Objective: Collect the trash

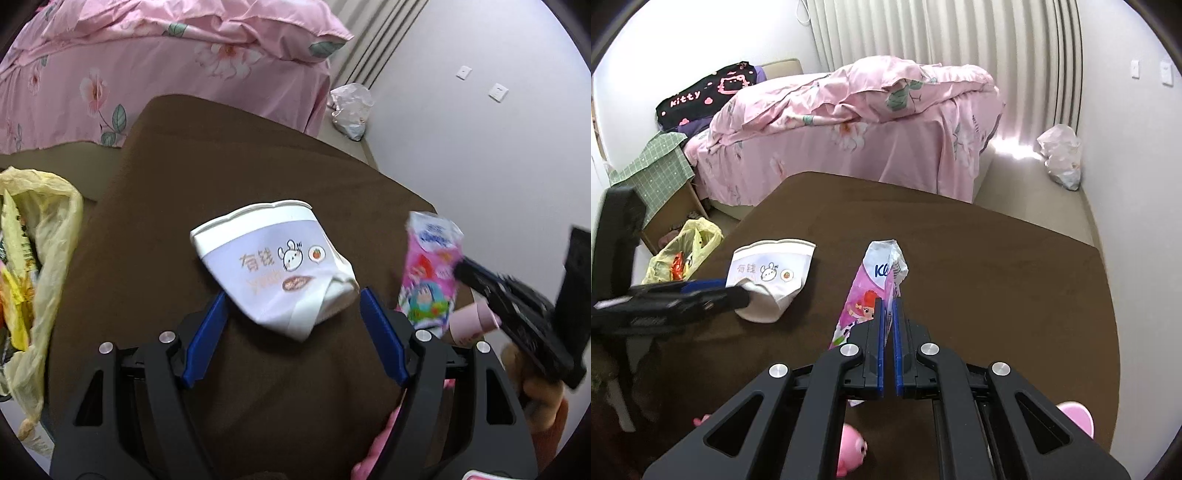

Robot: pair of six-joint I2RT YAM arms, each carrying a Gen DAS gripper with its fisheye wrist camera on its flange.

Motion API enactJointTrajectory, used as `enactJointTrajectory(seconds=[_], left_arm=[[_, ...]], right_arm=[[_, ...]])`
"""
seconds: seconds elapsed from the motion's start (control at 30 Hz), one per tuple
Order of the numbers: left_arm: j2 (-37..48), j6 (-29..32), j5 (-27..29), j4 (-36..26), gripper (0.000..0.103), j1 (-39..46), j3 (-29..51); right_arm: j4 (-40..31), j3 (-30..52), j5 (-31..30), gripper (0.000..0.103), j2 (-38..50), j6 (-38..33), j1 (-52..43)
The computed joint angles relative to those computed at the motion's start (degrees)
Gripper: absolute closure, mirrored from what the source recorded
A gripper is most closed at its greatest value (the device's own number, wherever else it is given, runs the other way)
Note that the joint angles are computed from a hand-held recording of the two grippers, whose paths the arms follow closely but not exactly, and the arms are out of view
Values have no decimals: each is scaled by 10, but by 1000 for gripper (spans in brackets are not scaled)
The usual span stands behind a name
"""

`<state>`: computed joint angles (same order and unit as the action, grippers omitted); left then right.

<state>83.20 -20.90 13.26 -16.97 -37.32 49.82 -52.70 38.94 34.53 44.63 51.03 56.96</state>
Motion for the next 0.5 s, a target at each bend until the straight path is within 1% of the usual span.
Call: enactJointTrajectory(seconds=[0.1, 0.23, 0.27, 0.33, 0.37, 0.4, 0.43, 0.5], left_arm=[[7, -8, -14, 7, 34, -4, 4], [-1, 10, -54, 11, 34, -8, 2], [-5, 20, -75, 13, 34, -8, 1], [-11, 28, -105, 14, 34, -7, 0], [-16, 31, -121, 13, 34, -4, -2], [-20, 32, -119, 15, 34, 1, -5], [-24, 32, -109, 18, 34, 7, -9], [-35, 26, -60, 29, 33, 24, -23]], right_arm=[[-15, -8, 26, 97, -5, 27, 29], [-8, -24, 20, 96, -9, 41, 19], [-2, -30, 16, 95, -9, 46, 13], [10, -45, 14, 81, -19, 58, 17], [17, -52, 13, 65, -24, 63, 20], [28, -61, 8, 57, -32, 66, 22], [37, -70, 3, 57, -41, 71, 25], [33, -73, 13, 57, -37, 96, 43]])
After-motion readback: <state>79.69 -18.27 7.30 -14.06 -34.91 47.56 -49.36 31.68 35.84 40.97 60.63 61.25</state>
